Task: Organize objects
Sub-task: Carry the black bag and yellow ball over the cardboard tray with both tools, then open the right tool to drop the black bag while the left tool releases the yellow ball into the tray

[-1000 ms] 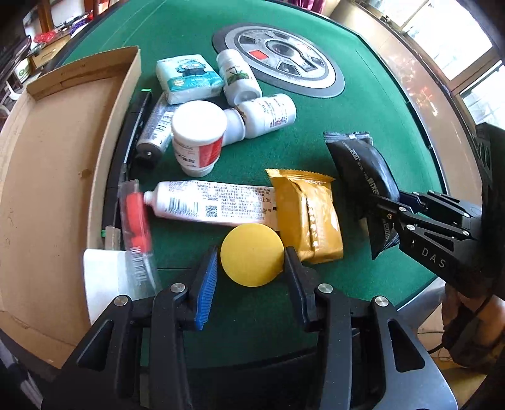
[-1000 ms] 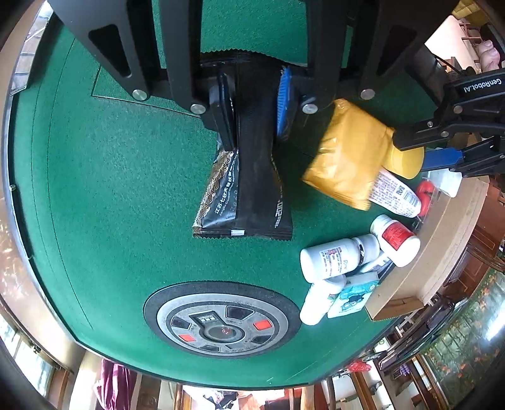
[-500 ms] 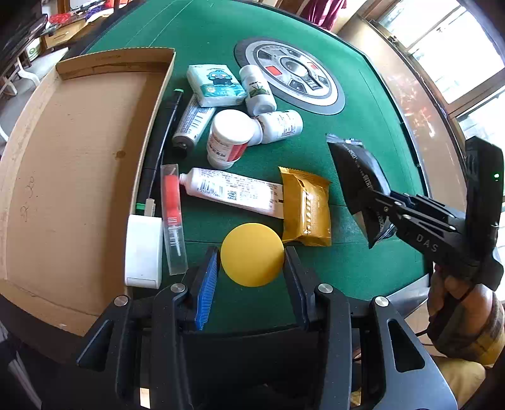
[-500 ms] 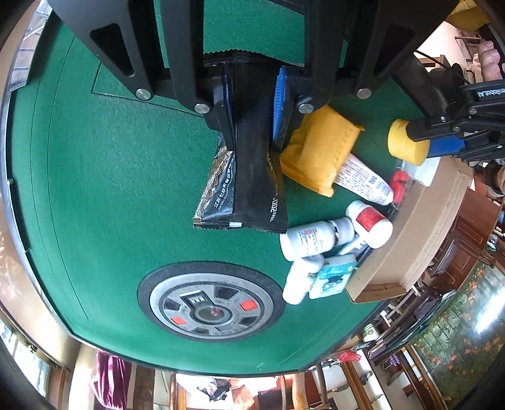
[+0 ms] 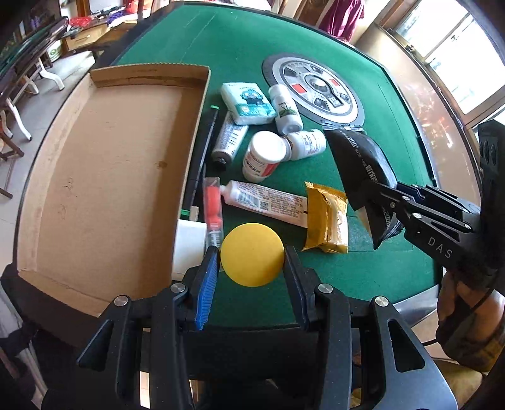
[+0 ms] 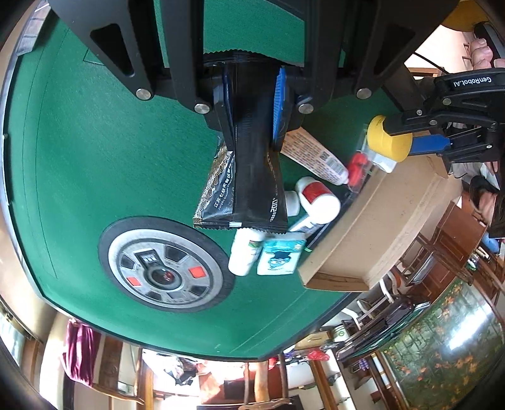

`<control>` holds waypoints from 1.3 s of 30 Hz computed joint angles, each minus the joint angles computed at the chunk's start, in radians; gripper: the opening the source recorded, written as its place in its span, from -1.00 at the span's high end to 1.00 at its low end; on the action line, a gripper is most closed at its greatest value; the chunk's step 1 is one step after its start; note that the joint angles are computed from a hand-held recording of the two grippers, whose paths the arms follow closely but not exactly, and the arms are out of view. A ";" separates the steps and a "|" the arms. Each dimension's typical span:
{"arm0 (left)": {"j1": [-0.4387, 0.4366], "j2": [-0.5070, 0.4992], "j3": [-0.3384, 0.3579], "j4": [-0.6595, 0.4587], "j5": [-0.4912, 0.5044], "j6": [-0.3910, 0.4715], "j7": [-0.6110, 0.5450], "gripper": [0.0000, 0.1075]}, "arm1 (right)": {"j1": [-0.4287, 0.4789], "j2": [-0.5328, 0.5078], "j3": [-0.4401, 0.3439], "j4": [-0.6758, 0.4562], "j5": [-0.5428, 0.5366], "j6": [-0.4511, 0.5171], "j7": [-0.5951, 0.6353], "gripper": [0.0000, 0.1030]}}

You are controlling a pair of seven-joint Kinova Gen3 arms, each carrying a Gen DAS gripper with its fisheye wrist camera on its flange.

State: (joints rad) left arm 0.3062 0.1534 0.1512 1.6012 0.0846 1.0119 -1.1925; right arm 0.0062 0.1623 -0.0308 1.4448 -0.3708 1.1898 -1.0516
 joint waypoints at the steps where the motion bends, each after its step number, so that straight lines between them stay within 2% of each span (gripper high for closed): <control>1: 0.000 -0.007 -0.003 -0.001 -0.007 0.002 0.008 0.24 | -0.007 0.003 -0.006 -0.009 -0.003 0.004 0.002 0.62; 9: -0.043 -0.062 -0.031 0.027 -0.040 -0.014 0.062 0.24 | -0.072 0.047 -0.051 -0.103 -0.025 0.052 0.009 0.62; 15: -0.112 -0.069 -0.067 0.084 -0.049 -0.019 0.091 0.24 | -0.176 0.153 -0.103 -0.250 0.000 0.129 -0.020 0.62; 21: -0.202 -0.097 -0.105 0.165 -0.006 -0.040 0.091 0.24 | -0.292 0.271 -0.134 -0.372 0.038 0.173 -0.077 0.62; 29: -0.266 -0.104 -0.116 0.211 0.003 -0.037 0.089 0.24 | -0.341 0.364 -0.149 -0.396 0.036 0.207 -0.137 0.62; 33: -0.262 -0.106 -0.112 0.226 0.006 -0.043 0.096 0.24 | -0.358 0.358 -0.154 -0.371 0.049 0.179 -0.135 0.62; 39: -0.273 -0.101 -0.115 0.226 0.022 -0.049 0.067 0.24 | -0.368 0.355 -0.160 -0.379 0.043 0.187 -0.142 0.62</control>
State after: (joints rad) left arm 0.0335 0.0529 0.0361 1.8272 0.1064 0.9627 -1.1257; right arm -0.3617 0.5173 -0.1910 1.0655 -0.3274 1.3763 -1.1939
